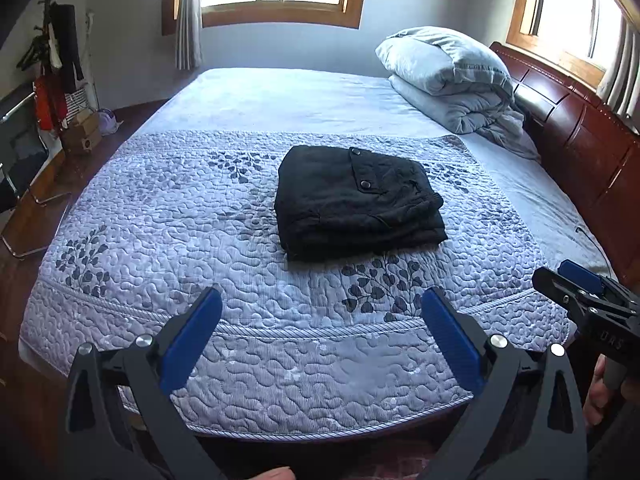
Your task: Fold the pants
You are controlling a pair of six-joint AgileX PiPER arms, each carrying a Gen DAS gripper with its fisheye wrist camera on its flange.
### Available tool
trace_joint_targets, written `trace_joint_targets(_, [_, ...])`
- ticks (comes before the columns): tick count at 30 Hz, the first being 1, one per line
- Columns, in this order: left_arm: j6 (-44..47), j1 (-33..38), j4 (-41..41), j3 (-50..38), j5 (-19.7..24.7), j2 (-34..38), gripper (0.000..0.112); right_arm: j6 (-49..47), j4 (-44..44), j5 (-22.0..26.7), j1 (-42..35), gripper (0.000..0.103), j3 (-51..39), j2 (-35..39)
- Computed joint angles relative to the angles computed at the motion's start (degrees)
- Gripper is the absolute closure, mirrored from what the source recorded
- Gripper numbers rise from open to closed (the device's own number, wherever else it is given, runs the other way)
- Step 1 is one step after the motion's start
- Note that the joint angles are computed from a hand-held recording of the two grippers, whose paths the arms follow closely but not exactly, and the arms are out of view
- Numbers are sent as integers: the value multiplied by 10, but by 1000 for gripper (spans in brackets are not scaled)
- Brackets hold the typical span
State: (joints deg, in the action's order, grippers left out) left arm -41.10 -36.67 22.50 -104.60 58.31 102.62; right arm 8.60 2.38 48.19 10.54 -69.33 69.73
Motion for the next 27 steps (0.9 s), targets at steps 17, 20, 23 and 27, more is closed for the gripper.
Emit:
trace_joint_targets(17, [-9, -32, 35, 10, -3, -36, 13, 11, -14, 7, 6, 21, 2, -39])
trace_joint_targets(20, [-9, -36, 40, 9, -2, -36, 13, 8, -11, 8, 3, 20, 3, -40])
trace_joint_targets(23, [-10, -41, 47, 9, -2, -36, 13, 4, -9, 7, 1, 20, 3, -40])
trace_joint_targets(27, [-7, -40, 45, 8, -2, -35, 13, 8, -18, 5, 8, 20, 6, -42])
